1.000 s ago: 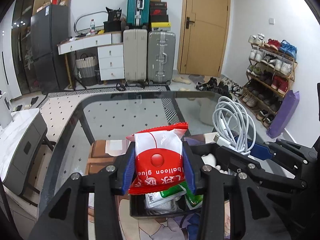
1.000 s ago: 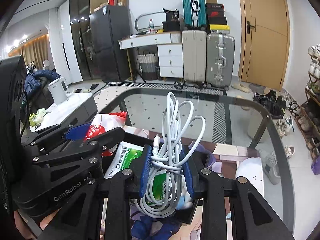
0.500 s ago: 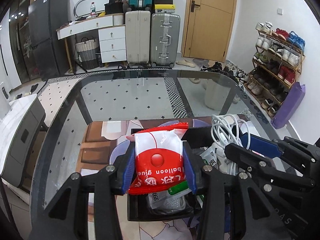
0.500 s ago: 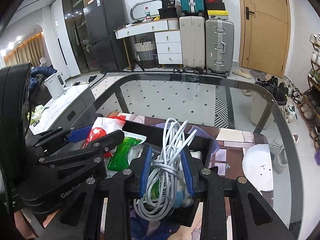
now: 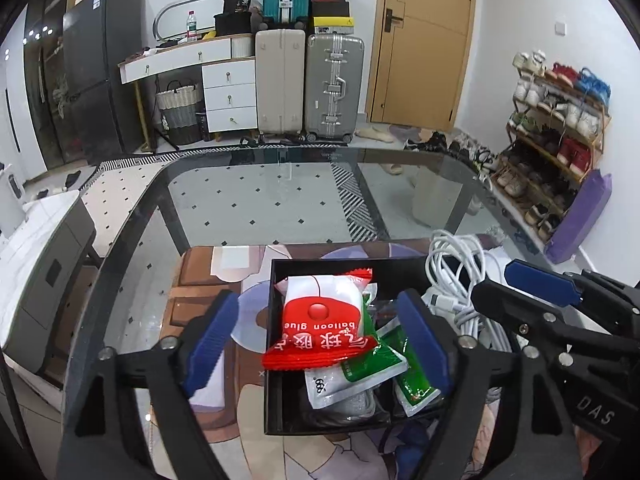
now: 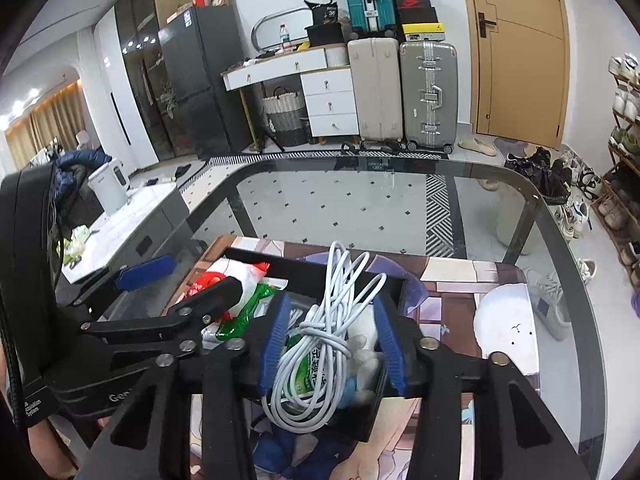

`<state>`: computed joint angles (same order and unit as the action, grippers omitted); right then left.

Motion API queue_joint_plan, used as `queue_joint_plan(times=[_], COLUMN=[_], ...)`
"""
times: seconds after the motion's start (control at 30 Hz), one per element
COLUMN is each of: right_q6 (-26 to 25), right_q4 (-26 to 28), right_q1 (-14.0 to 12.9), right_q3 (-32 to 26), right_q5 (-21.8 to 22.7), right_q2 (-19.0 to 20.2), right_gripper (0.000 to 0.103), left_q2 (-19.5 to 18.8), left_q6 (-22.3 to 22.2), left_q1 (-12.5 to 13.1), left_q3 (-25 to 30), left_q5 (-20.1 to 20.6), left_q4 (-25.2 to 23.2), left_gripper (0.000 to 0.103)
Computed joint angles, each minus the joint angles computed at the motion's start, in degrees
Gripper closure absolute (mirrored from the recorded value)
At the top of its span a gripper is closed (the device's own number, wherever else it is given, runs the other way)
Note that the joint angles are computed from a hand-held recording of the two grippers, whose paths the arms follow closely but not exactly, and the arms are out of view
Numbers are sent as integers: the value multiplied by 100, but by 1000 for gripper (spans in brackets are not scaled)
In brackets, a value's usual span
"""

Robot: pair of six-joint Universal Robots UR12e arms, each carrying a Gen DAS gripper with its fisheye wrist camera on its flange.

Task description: Organize soft objects

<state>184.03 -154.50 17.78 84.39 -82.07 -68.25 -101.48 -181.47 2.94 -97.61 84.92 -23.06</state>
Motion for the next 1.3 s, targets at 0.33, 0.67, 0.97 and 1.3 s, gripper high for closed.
queue_joint_plan(times=[0.33,0.67,0.97,1.3], right_q6=[41,363,501,159], right_q4=[-150,-427,-1297,-2299], right_q1=[33,23,273,485], right_q3=[141,421,890,1838], right_q5=[-44,-286,-1220,-970], right_q2=[-173,-417,-832,-1478], right_gripper=[41,20,3,1], left_q2=[95,280,709,1376], left_q6=[1,166,288,264], left_q1=[22,75,135,226], left_q3=[-142,-302,-713,-1492], left_q5=[21,-109,-127,-475], left_q4=[397,659,1179,1900], left_gripper=[12,5,5,0])
